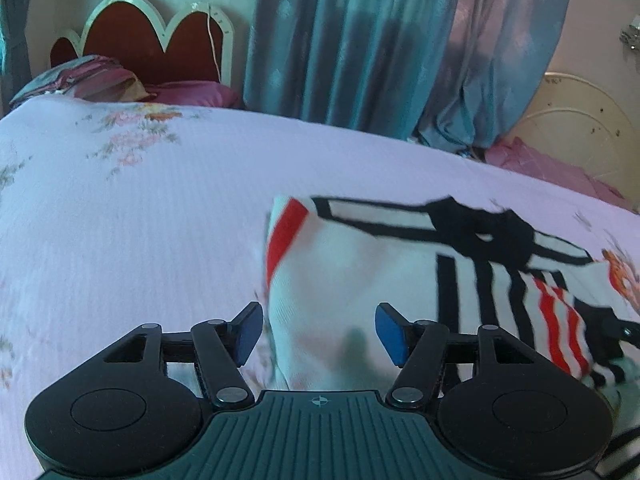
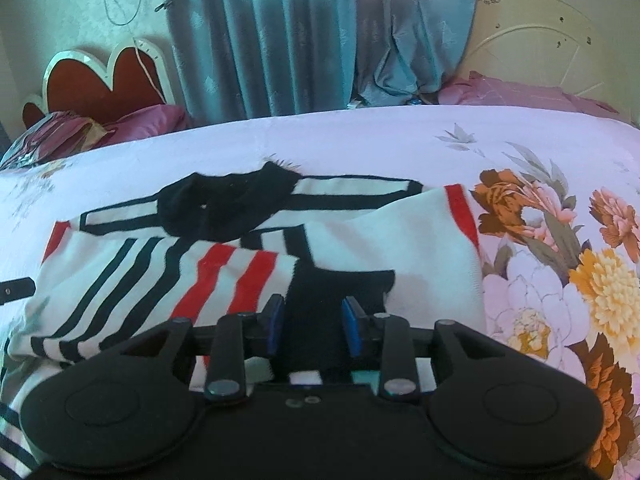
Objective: Fold small clothes
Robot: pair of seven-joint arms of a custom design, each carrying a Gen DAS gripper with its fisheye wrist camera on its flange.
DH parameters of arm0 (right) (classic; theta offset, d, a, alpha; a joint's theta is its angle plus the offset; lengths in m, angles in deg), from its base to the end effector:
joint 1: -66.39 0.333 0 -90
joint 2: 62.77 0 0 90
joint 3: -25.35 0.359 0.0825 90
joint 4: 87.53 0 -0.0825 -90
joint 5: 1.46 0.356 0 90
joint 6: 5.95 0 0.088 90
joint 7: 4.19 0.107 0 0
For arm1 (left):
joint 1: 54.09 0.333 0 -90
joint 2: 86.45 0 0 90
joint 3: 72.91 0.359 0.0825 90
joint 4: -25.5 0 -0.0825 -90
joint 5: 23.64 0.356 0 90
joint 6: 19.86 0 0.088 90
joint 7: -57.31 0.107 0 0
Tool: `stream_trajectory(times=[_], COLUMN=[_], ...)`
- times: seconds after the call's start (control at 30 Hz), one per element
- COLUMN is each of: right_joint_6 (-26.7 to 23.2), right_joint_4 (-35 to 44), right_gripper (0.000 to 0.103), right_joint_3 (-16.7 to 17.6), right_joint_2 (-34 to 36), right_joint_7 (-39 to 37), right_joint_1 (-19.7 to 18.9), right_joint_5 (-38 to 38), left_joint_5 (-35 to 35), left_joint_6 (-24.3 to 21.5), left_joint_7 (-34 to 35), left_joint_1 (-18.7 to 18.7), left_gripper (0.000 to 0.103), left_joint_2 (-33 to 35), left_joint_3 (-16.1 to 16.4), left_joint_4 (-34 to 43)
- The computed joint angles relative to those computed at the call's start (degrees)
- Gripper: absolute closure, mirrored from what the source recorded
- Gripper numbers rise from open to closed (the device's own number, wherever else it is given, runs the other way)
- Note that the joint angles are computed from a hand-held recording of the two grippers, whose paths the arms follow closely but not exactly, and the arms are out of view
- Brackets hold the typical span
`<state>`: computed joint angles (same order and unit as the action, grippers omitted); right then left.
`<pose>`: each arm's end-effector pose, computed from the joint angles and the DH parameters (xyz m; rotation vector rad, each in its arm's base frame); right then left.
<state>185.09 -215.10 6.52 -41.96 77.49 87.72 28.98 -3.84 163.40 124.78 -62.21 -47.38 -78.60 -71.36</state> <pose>0.5878 -0.0129 0.3691 -1.4907 2.0372 -0.7510 0.7074 -0.1887 0.3534 -1.6550 1.9275 -0.9475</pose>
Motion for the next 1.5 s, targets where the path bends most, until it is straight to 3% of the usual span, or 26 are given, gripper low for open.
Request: stream_trajectory(times=[0.1,0.37,0.43,0.53,0.67,0.83,0.9,1.03,1.1,1.23,1.3,1.4,1.5], right_joint_6=[-0.21,-0.33,-0.35,-1.62,1.53,-2.14,-2.04,0.11,1.27,2.04,1.69,0.76,-1.17], right_joint_4=[-0.32,-0.79,-0.92,-0.81,-2.29,-2.36,-3.39,-5.66,-6.96,-9.12,-9.79,-10.92,-12.69], right_gripper=[0.072,0.072,0.072,0.072,0.073,0.073,0.073,0.073,0.073,0.073,0.073,0.073,0.074], right_joint_3=[-0.87,1.77,1.18,-4.25,-2.19,-11.51,-12.75,-5.49,0.19,12.58,16.16,16.64,7.83], right_joint_2=[-0.04,-0.25,0.16,1.93,2.25,2.24,1.06,-2.96,-5.04,-7.55,-7.75,-7.7,-7.65], right_joint_7=[-0.5,-0.96,-1.5,-2.12,-3.98,-5.7,-4.83,-5.26,-5.78,-5.28,-4.89,-4.93,-7.33], right_joint_1=[1.4,0.17,0.92,5.4,2.29,11.13,12.58,6.75,2.35,-7.38,-9.83,-9.38,-1.07], right_joint_5=[-0.11,-1.29,-1.66,-1.11,-1.4,1.56,1.26,0.1,-0.8,-4.02,-5.82,-6.99,-4.97], left_joint_5=[0.9,2.5,1.87,1.04,0.19,-0.51,-0.8,-1.04,-1.09,-0.13,0.69,0.43,-2.23], left_joint_6=[1.43,3.08,5.21,5.58,5.48,3.88,4.33,6.52,8.3,10.36,10.46,11.01,11.34], left_joint_7=[-0.01,-1.46,-1.84,-1.3,-0.41,-0.82,-1.66,-2.02,-1.33,0.72,1.86,4.02,6.4], left_joint_1=[-2.1,-11.57,-11.02,-10.7,-8.36,-10.53,-12.14,-12.88,-12.98,-8.38,-6.8,-9.14,-14.98], left_gripper=[0.041,0.041,0.04,0.04,0.037,0.036,0.036,0.036,0.036,0.036,0.036,0.036,0.036], left_joint_2=[-1.41,-0.52,-0.11,0.39,0.62,0.0,-0.65,-3.19,-4.93,-8.34,-9.19,-9.72,-9.83], left_joint_3=[2.13,13.57,13.52,13.23,10.67,12.85,14.62,14.74,14.16,6.5,3.48,4.56,10.9], left_joint_4=[-3.01,-5.62,-6.47,-6.09,-5.88,-5.83,-6.73,-9.83,-12.07,-17.03,-19.03,-21.85,-24.48])
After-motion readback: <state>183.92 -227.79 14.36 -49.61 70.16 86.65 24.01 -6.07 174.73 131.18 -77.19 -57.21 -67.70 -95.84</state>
